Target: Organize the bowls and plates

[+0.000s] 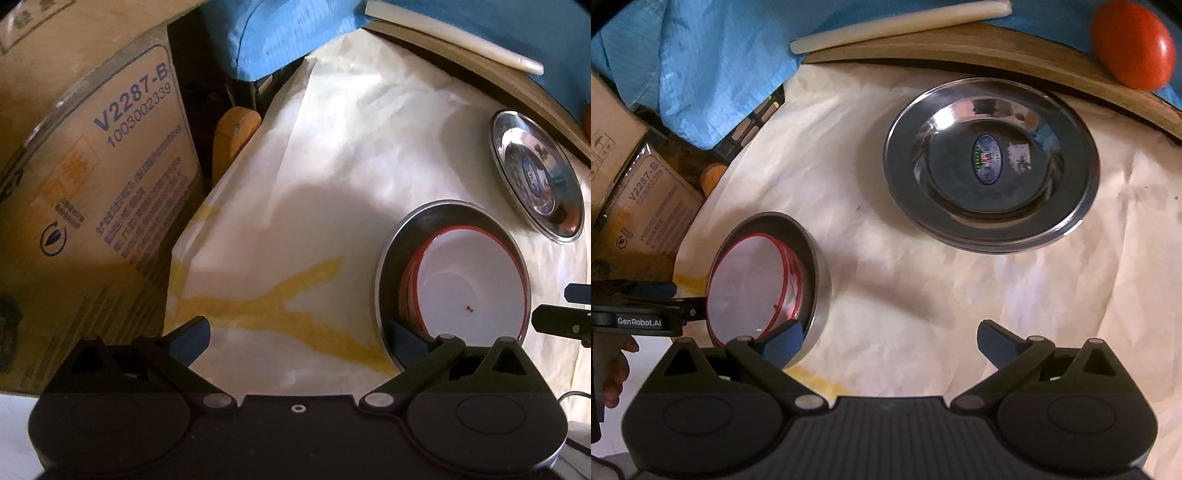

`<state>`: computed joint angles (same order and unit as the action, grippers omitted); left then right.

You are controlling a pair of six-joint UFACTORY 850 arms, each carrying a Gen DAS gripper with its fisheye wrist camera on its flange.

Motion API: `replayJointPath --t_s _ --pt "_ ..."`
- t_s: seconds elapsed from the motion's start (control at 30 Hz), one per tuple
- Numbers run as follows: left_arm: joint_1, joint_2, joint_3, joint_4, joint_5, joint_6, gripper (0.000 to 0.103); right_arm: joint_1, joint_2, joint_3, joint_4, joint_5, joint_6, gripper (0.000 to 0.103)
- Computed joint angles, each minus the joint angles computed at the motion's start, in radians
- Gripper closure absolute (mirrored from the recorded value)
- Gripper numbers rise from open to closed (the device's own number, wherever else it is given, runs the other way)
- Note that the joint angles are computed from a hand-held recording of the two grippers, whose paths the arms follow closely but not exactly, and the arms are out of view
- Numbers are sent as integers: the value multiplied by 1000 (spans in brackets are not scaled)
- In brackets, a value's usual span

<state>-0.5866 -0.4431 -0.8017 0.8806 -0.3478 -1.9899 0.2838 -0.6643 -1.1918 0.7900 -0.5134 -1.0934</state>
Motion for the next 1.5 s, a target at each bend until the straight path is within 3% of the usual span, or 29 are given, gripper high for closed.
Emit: replayJointPath --t_s 0.33,0.7,0.93,1.17,1.5 --pt "7 -11 -3 11 18 29 1 20 -31 -20 -40 8 38 0" --pt "0 -9 -5 115 10 -26 14 35 -39 -26 -83 33 93 1" --pt "8 -4 5 210 63 -128 35 46 -38 -28 -99 48 115 6" --pt "13 -2 8 313 108 -236 57 52 -39 -32 -92 46 96 19" --pt "16 0 16 460 144 -399 75 46 -46 -41 -63 16 71 30"
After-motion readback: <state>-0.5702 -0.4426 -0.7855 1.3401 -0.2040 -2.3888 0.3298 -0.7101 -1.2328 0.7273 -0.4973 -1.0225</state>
